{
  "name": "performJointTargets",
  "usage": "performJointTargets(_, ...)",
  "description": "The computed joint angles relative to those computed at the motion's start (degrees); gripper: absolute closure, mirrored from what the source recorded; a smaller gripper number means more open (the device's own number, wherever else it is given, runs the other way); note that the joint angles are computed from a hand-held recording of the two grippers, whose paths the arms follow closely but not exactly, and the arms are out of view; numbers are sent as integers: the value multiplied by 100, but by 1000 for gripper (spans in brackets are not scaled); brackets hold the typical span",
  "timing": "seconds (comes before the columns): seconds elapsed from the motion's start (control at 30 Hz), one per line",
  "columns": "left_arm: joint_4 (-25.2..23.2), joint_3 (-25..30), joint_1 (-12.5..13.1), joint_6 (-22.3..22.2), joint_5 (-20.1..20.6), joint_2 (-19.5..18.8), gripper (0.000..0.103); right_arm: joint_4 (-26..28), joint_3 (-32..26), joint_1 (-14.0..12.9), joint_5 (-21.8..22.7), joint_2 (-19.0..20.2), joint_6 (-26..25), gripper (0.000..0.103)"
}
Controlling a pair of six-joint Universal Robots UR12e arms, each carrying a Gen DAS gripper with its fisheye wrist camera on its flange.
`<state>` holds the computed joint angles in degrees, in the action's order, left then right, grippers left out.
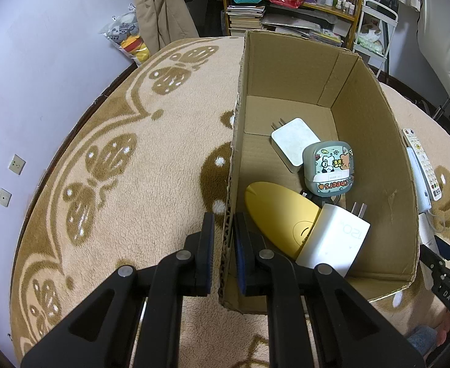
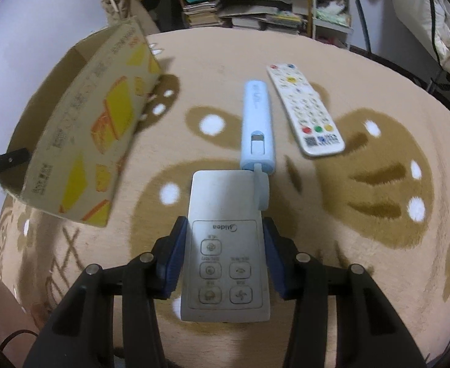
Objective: Organize rigid objects
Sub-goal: 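Close the right tool on the white Midea remote and lift it, then carry the Midea remote with the right tool over the box and lower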
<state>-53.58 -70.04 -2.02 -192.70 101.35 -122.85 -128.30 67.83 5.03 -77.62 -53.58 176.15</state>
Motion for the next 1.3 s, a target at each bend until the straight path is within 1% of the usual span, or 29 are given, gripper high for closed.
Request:
performJointTargets(0.1, 0, -4, 5, 3, -10, 6, 91, 10, -34, 7, 110, 8, -3, 52)
performJointTargets(0.23, -5, -7, 8, 11, -13, 13, 91, -159, 52, -13, 319, -62, 50, 52)
performJointTargets(0.37, -3, -7, 6, 11, -3, 13, 91, -367, 19, -12, 408, -59, 81, 52)
performJointTargets(0.6, -9, -9, 9, 17, 4, 17, 91, -470, -416, 49, 547, 125, 95, 52)
performJointTargets(0.83, -7, -7, 3, 14, 4, 14, 91, -678, -1054, 202, 732, 394, -16, 52)
performJointTargets(0.97, -5, -12, 7, 15, -2, 18, 91, -685, -1348, 295, 839, 535, -63, 52)
performJointTargets(1.1, -5, -9, 3, 12, 2, 16, 91, -568, -1678, 405, 912, 703, -206, 52)
performJointTargets(1.3, 1, -9, 18, 19, -31, 21, 91, -418, -1838, 513, 878, 825, -341, 52)
